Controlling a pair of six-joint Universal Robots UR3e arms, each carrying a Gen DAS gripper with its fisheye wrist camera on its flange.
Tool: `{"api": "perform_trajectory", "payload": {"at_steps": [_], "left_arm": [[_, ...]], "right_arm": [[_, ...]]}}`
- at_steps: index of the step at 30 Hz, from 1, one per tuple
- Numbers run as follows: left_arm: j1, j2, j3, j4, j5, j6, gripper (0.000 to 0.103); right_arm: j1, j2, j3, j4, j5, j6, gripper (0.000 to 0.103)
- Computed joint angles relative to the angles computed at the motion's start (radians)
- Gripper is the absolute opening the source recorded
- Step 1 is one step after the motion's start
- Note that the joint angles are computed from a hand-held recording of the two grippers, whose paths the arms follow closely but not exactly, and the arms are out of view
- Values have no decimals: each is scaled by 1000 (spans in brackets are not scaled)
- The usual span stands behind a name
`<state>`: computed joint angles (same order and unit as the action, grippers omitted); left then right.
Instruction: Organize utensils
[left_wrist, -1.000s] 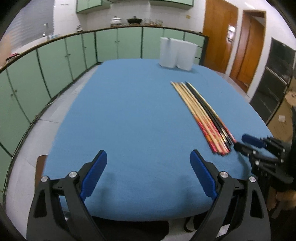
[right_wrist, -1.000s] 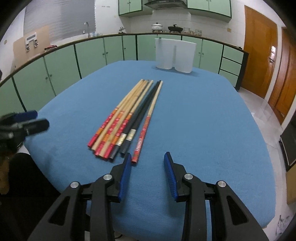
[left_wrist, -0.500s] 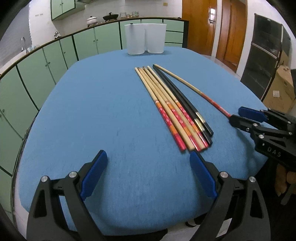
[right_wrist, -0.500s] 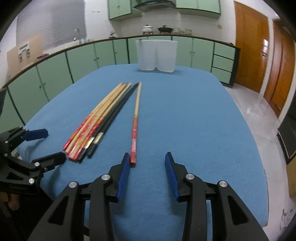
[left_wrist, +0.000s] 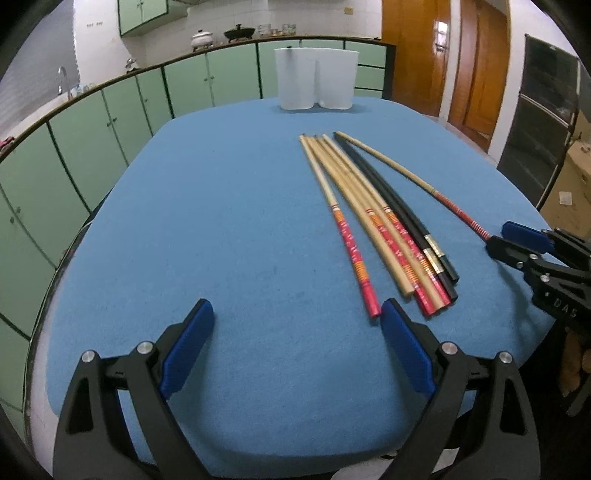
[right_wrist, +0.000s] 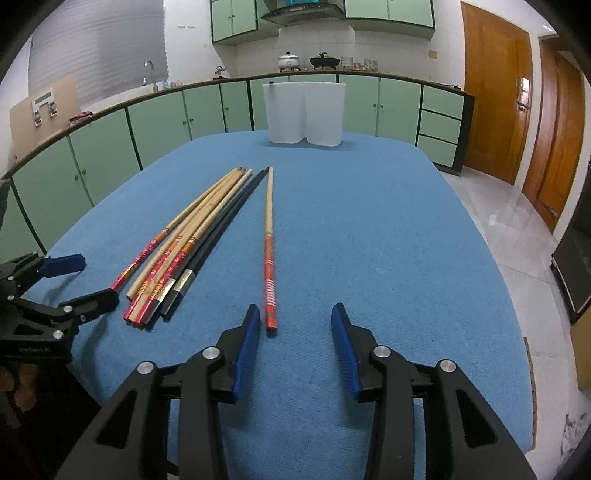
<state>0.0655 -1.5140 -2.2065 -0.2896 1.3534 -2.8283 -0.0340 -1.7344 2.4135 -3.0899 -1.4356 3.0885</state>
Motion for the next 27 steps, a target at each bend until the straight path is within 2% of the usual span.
{"api": "perform_trajectory", "payload": {"at_steps": [2,3,4,5,8,10,13,17,18,19,21,22,24,26,27], "left_arm": [[-19,-35,11,41,9,-19,89],[-24,-47,16,55,8,-29,83],[-25,-55,16,75,2,-40,70],[-27,-63,17,92,3,-49,65],[-33,-75,10,136,17,-89,30],[-34,-79,1,164,40,-131,13],[-24,-70,-16,185,67,-184,8],[7,-39,-39,167,45,-187,9],[10,-34,-39,161,41,-175,12],[14,-32,-32,147,31,-165,22],[26,-32,-26,132,-8,-137,33],[27,-34,-25,132,-17,-130,33],[37,-39,-19,126,-55,-117,31],[57,-30,-21,104,-101,-109,9],[68,-22,-23,89,-122,-105,7]], "right_arm": [[20,29,-18,-16,-25,14,39],[25,34,-20,-21,-33,20,30],[28,39,-22,-27,-34,25,21],[37,45,-27,-31,-48,37,8],[80,71,-30,-66,-138,109,7],[112,76,-28,-75,-207,163,6],[158,71,-31,-65,-275,201,6],[154,49,-12,-67,-248,163,8],[144,35,2,-71,-231,152,10],[139,27,13,-77,-227,143,11],[135,25,24,-91,-225,131,12],[137,31,23,-98,-228,129,12],[144,49,17,-115,-231,120,12],[149,62,7,-121,-234,106,9],[141,50,8,-111,-220,105,7]]}}
